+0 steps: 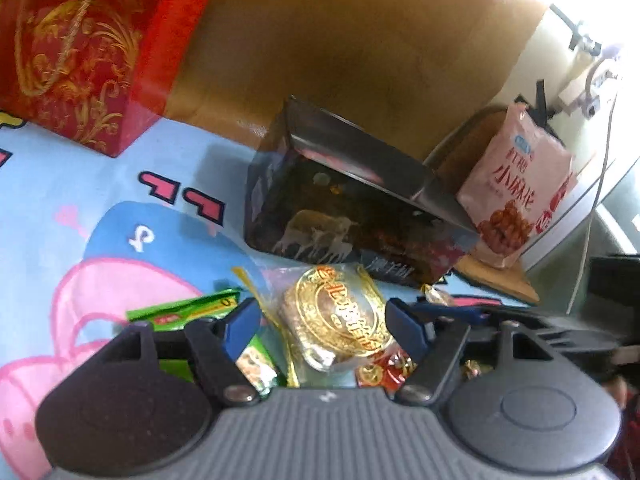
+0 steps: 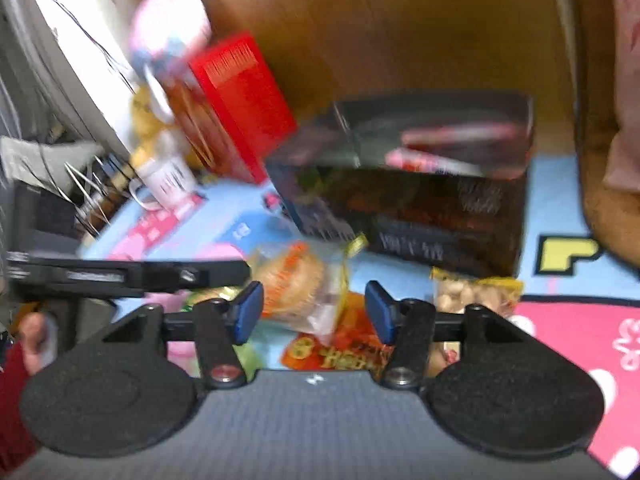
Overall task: Organize snacks
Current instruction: 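Grasp the clear-wrapped round gold cake with the right gripper, then lower the round cake into the black tin and release it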
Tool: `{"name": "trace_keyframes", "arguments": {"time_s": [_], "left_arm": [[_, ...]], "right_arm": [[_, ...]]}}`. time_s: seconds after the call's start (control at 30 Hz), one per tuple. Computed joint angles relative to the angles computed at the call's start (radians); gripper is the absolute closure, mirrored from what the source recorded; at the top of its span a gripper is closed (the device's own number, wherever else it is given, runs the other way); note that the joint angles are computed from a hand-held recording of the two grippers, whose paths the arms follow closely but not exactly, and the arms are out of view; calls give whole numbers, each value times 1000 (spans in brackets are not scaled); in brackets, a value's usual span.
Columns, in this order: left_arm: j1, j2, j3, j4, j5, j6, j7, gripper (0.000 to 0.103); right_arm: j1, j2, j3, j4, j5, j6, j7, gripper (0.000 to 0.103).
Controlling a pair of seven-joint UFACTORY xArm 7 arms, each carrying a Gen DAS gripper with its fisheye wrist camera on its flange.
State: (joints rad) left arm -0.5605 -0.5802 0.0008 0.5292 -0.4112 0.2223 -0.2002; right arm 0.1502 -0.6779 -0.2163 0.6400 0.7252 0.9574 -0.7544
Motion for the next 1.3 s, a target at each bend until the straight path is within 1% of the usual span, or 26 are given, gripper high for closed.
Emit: {"name": "trace_keyframes", "arguments": {"time_s": [0.03, 0.07, 0.1, 0.13, 0.17, 0.2, 0.27, 0.33, 0.43, 0.53, 0.6, 0.67, 0.73, 0.77, 0.8, 0.83, 0.87, 0.9, 0.93, 0.97, 1.0, 1.03, 1.13, 1.2, 1.23, 1.3], "left_arm": [[-9, 10, 3, 2, -3, -4, 4, 39], [-42, 23, 28, 10, -28, 8, 28, 42], [-32, 15, 15, -5, -28, -12, 13, 42], [-43, 8, 23, -10, -36, -17, 21, 43], [-57, -3, 38, -11, -49, -13, 28, 45], [-57, -15, 40, -11, -57, -9, 22, 45], [-61, -41, 42, -11, -64, -22, 27, 45], [-54, -47, 31, 4, -54, -41, 22, 46], [-19, -10, -1, 60, -10, -91, 3, 46], [1, 75, -7, 145, 30, -139, -11, 46], [-11, 153, 13, 205, 43, -174, -2, 45], [-15, 228, 25, 263, 44, -180, -1, 45], [22, 288, -3, 304, 59, -176, -18, 44], [55, 310, -30, 315, 78, -176, -36, 40], [102, 321, -69, 322, 110, -165, -69, 39], [141, 314, -103, 312, 141, -162, -108, 38], [139, 297, -103, 288, 138, -184, -111, 38], [116, 276, -85, 262, 129, -206, -99, 37], [118, 250, -88, 234, 135, -222, -105, 36], [124, 219, -95, 204, 145, -230, -117, 33], [112, 186, -87, 174, 149, -232, -120, 33], [75, 152, -55, 142, 147, -227, -108, 33], [-12, 78, -3, 70, 138, -201, -89, 33], [-50, 58, 1, 41, 130, -176, -88, 33], [-71, 53, 11, 31, 125, -165, -81, 33], [-71, 56, -17, 23, 122, -136, -96, 33]], "right_arm": [[12, -8, 5, -25, 26, -33, -23, 51], [25, -16, 2, -36, 42, -36, -36, 68], [22, -22, 7, -32, 38, -21, -12, 72], [20, -37, 16, -38, 40, -27, 0, 76], [24, -55, 12, -43, 41, -23, -3, 79], [26, -73, 7, -43, 43, -16, 0, 82], [35, -111, -6, -40, 56, -5, 2, 83], [54, -152, 0, -40, 73, -47, -28, 83], [99, -144, 6, -23, 109, -162, -73, 83], [148, -69, -13, 27, 150, -258, -98, 83], [177, -9, -19, 57, 183, -335, -129, 83], [183, 41, -31, 81, 190, -366, -143, 83], [179, 102, -22, 99, 188, -396, -143, 79], [164, 125, -3, 100, 172, -421, -133, 72], [137, 140, 25, 96, 141, -454, -106, 61], [122, 138, 37, 86, 125, -483, -87, 59], [128, 121, 22, 72, 141, -502, -90, 59], [145, 92, -10, 56, 171, -501, -104, 59], [147, 55, -55, 39, 189, -479, -120, 59], [131, 17, -82, 18, 188, -465, -121, 59], [109, -12, -84, -4, 176, -462, -106, 59], [84, -44, -90, -30, 156, -456, -91, 59], [13, -113, -107, -106, 80, -412, -24, 56], [-17, -121, -126, -134, 38, -364, 20, 55], [-37, -116, -124, -141, 11, -336, 51, 55], [-49, -90, -114, -141, -31, -295, 81, 54]]}}
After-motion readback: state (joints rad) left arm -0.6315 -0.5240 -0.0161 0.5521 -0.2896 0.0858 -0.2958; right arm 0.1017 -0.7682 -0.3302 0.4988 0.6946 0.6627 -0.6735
